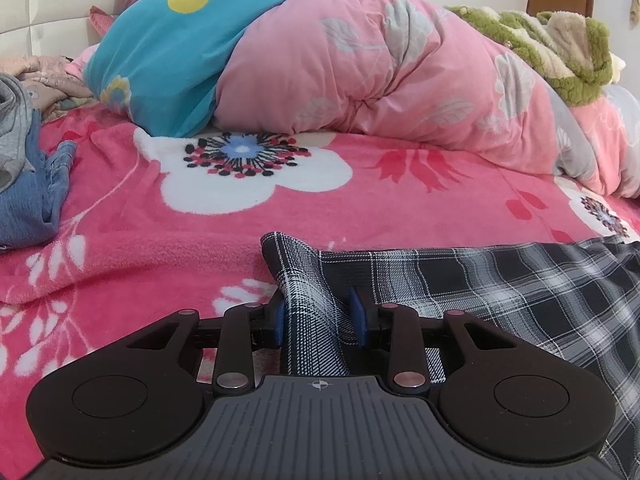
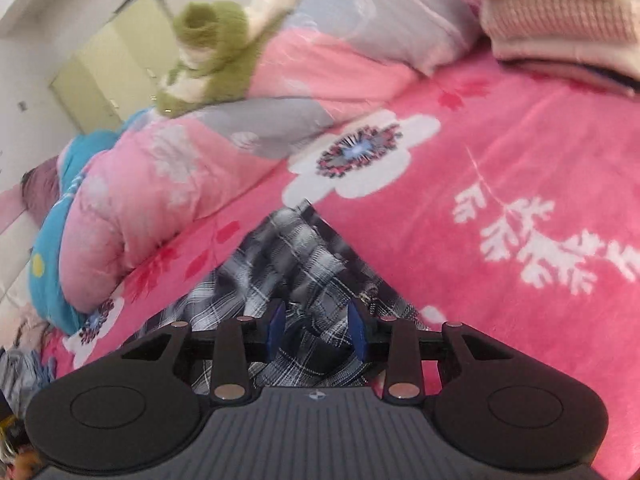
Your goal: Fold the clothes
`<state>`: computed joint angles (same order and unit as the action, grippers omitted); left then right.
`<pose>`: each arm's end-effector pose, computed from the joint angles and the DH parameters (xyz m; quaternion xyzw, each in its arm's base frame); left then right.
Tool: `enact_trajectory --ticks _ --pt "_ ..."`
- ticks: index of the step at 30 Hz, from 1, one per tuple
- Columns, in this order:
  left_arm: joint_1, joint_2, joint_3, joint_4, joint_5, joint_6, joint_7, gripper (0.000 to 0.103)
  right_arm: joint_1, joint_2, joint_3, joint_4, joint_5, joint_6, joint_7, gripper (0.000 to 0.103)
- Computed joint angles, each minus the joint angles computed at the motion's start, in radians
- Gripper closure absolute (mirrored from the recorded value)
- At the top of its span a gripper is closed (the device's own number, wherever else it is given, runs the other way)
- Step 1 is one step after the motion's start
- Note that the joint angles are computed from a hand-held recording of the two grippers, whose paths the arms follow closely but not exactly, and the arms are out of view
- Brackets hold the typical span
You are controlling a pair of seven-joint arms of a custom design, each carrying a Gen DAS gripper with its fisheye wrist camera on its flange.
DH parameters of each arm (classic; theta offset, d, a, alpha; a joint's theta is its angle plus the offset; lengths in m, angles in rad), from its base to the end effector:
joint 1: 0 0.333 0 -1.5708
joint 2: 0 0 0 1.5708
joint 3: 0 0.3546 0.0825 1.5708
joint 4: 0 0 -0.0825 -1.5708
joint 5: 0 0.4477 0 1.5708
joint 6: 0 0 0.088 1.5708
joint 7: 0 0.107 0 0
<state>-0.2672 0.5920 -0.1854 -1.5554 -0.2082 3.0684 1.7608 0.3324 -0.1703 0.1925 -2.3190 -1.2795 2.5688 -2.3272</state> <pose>0.7616 -0.3141 0.4146 -0.5079 0.7337 -0.4067 0.1957 0.4754 0.2955 0.4474 -0.3087 0.8318 -0.2413 0.3933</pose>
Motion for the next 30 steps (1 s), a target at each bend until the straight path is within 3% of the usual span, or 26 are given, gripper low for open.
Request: enact_trajectory --ticks 4,12,17,21,30 --pt "0.009 0.002 -0.011 0.002 -0.004 -0.002 0.005 0.072 -0.006 -0.005 -0.006 0.008 0.018 -0.026 -0.045 0.065" --pt "0.017 0.005 -0.02 0.004 -0.011 0.0 0.015 0.072 -0.008 0.042 -0.033 0.054 0.18 -0.012 -0.447 0.064" --pt "0.019 0.006 -0.024 0.005 -0.016 0.001 0.019 0.072 -0.003 0.069 -0.037 0.074 0.212 -0.019 -0.606 0.08" --pt "0.021 0.007 -0.025 0.005 -0.019 0.001 0.021 0.072 -0.002 0.056 -0.036 0.068 0.184 -0.016 -0.616 0.096" --pt "0.024 0.007 -0.03 0.004 -0.025 0.001 0.026 0.072 0.007 -0.006 0.002 0.051 0.142 -0.081 -0.569 0.098"
